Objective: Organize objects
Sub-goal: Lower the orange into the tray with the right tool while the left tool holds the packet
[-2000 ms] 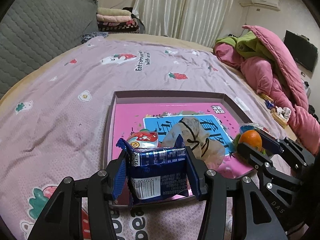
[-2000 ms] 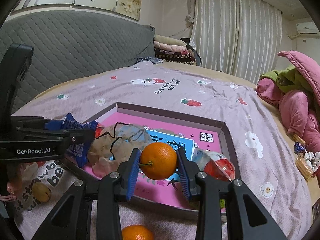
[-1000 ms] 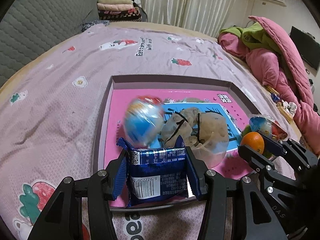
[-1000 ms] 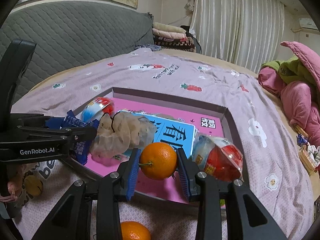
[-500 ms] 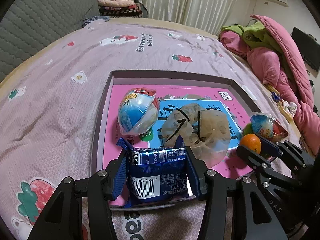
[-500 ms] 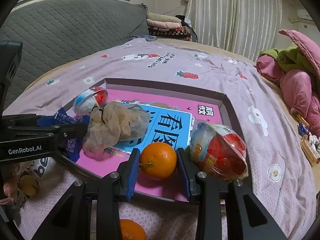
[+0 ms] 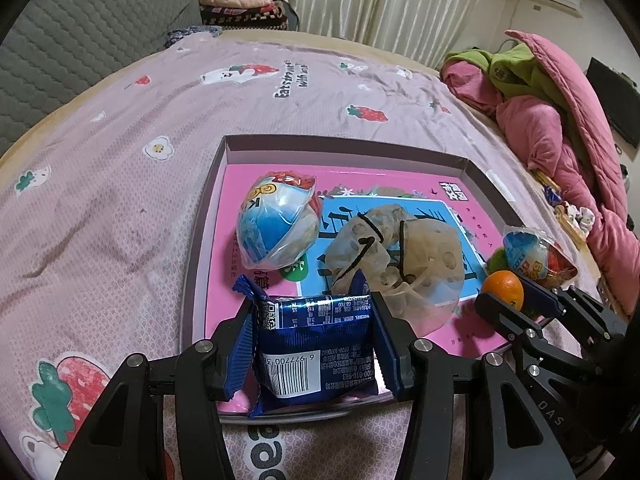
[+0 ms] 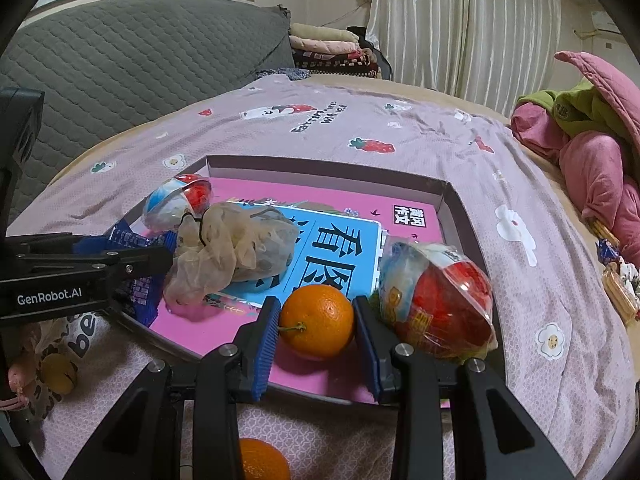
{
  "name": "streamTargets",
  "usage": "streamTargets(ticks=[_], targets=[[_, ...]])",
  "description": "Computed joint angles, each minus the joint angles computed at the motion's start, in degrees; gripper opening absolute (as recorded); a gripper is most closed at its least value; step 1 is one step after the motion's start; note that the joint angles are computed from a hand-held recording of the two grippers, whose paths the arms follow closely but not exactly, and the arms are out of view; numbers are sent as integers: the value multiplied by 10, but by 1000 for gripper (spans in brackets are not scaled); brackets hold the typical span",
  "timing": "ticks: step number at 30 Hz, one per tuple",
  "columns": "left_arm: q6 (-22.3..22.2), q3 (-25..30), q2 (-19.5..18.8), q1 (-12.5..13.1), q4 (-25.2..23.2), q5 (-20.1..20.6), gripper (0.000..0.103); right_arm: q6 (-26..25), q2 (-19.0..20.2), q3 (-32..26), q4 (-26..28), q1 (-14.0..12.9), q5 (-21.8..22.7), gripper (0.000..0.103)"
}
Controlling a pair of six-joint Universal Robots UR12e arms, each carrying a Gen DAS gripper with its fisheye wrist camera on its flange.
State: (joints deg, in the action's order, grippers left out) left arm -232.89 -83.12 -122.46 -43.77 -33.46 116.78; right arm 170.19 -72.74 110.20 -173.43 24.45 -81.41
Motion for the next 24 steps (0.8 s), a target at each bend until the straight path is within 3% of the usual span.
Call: streamTargets(ticks=[24], targets=[[6,7,0,-1,-23,-1,56,3,0,2,-2,-1,2,37]])
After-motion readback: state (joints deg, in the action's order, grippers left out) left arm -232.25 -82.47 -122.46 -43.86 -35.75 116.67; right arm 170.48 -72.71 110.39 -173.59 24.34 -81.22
